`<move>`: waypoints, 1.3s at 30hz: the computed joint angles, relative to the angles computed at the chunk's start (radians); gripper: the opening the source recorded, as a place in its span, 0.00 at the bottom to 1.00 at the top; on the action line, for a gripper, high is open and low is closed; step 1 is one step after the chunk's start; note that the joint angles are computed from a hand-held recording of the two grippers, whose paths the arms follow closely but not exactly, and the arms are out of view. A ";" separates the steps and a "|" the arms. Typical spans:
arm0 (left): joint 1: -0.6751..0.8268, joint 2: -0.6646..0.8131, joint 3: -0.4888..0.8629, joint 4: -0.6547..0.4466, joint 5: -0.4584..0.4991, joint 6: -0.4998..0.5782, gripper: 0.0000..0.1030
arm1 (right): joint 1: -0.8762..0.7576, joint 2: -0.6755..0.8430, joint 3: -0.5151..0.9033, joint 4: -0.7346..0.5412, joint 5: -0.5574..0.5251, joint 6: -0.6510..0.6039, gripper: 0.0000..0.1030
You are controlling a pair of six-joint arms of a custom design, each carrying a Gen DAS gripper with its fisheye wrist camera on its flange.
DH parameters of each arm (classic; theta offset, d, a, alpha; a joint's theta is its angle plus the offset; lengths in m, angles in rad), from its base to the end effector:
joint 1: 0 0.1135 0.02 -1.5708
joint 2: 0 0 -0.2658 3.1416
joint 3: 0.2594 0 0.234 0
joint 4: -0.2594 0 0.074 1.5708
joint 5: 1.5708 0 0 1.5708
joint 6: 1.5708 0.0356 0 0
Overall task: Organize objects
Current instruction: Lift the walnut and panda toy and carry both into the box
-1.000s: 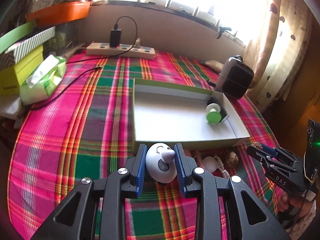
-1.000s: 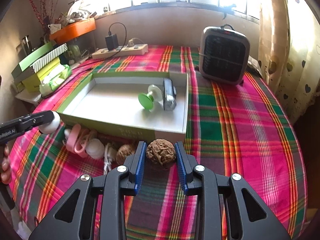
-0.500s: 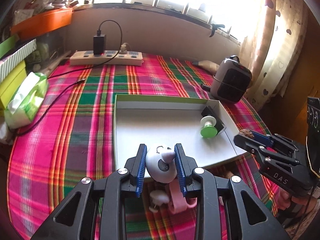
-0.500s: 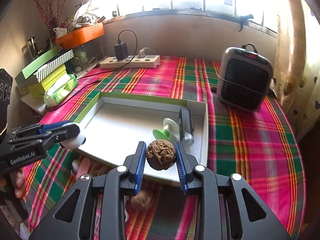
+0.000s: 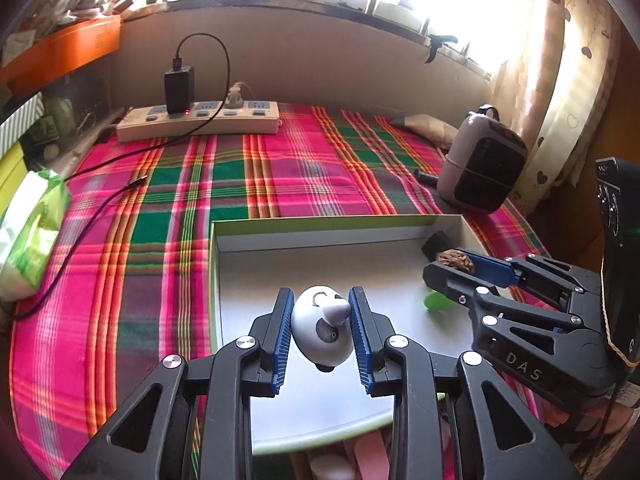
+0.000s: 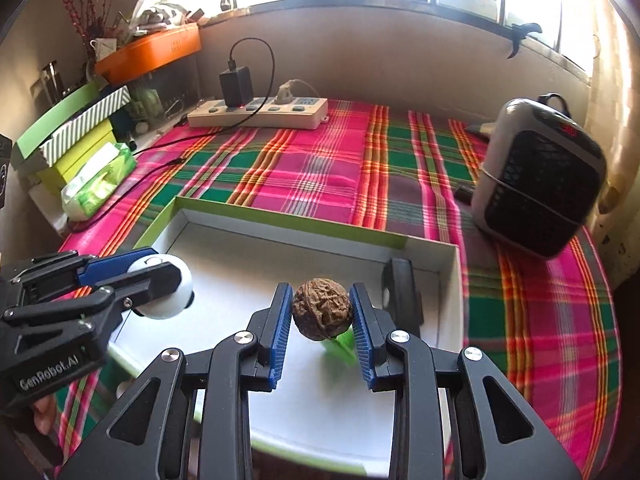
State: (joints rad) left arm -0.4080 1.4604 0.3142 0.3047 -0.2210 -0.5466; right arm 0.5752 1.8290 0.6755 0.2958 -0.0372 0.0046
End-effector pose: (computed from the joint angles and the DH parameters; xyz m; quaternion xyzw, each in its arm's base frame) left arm 0.1968 -0.0766 0.1152 -0.1035 0.9236 -0.0713 0.3622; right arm 0.2561 0.1676 0.1052 -0.2699 0.8972 0.1165 0.3294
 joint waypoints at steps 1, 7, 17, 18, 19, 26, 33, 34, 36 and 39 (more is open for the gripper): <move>0.010 0.018 0.008 0.007 0.005 0.006 0.25 | 0.001 0.016 0.019 -0.006 0.001 -0.003 0.30; 0.063 0.098 0.045 0.044 0.035 0.050 0.25 | 0.008 0.092 0.112 -0.041 0.002 -0.009 0.30; 0.103 0.180 0.085 0.076 0.066 0.097 0.25 | 0.023 0.179 0.211 -0.086 0.024 -0.012 0.30; 0.105 0.184 0.086 0.078 0.067 0.099 0.25 | 0.023 0.185 0.218 -0.091 0.025 -0.010 0.30; 0.104 0.184 0.086 0.077 0.066 0.097 0.25 | 0.022 0.192 0.224 -0.094 0.022 -0.008 0.30; 0.116 0.218 0.109 0.069 0.074 0.104 0.25 | 0.028 0.217 0.265 -0.142 0.043 -0.010 0.30; 0.118 0.232 0.118 0.069 0.079 0.113 0.25 | 0.031 0.229 0.285 -0.164 0.056 -0.015 0.30; 0.118 0.234 0.119 0.069 0.080 0.112 0.26 | 0.031 0.229 0.285 -0.164 0.055 -0.015 0.30; 0.120 0.237 0.119 0.072 0.082 0.109 0.26 | 0.032 0.232 0.291 -0.171 0.061 -0.018 0.30; 0.119 0.236 0.118 0.070 0.082 0.106 0.26 | 0.034 0.233 0.293 -0.175 0.065 -0.022 0.30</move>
State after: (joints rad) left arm -0.2887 1.6960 0.4325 0.3746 -0.1393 -0.4402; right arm 0.6096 2.0617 0.9681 0.1209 0.0280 -0.0170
